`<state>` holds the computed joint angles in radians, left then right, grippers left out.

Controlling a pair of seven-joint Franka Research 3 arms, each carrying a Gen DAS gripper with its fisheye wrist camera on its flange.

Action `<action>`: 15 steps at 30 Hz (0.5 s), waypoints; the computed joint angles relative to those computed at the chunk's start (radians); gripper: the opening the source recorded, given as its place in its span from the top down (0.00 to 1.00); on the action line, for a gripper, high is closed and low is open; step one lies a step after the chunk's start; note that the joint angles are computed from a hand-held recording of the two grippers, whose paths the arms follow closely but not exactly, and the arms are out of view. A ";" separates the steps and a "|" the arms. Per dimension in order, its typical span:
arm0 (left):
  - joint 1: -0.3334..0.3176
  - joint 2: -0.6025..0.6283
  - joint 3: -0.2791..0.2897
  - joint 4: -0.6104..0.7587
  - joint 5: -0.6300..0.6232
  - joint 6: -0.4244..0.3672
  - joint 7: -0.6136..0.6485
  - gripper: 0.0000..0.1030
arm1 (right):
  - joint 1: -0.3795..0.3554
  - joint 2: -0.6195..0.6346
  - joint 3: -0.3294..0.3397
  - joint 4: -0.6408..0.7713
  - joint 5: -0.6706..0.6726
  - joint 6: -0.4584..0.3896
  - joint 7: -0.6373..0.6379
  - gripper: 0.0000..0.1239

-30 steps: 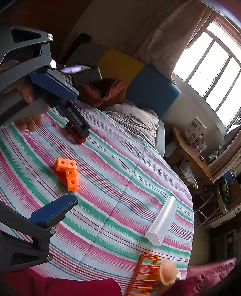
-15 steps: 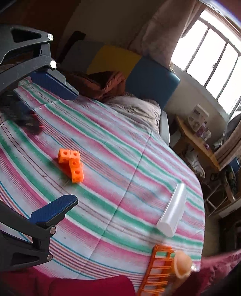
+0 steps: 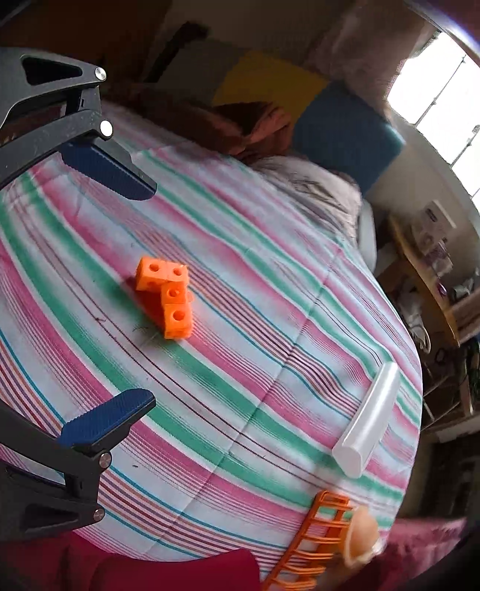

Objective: Organize rigid objects
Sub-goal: 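Grasp the orange block cluster with the right tool while the left tool lifts the canister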

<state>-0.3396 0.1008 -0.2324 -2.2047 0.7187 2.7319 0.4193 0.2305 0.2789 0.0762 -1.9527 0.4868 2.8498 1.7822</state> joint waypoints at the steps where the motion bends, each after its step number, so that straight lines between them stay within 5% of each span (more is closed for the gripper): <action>1: 0.000 0.004 0.003 0.000 0.010 0.010 -0.007 0.26 | 0.019 0.004 -0.019 0.006 -0.044 -0.014 0.026 0.17; 15: 0.009 -0.005 0.016 -0.033 0.082 0.090 -0.105 0.26 | 0.145 0.259 -0.144 0.413 -0.527 -0.380 0.207 0.18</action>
<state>-0.3304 0.0959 -0.2163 -2.2378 0.8003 2.8223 0.3142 0.3751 0.5383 -0.0678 -1.5398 -0.0402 2.4697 1.9887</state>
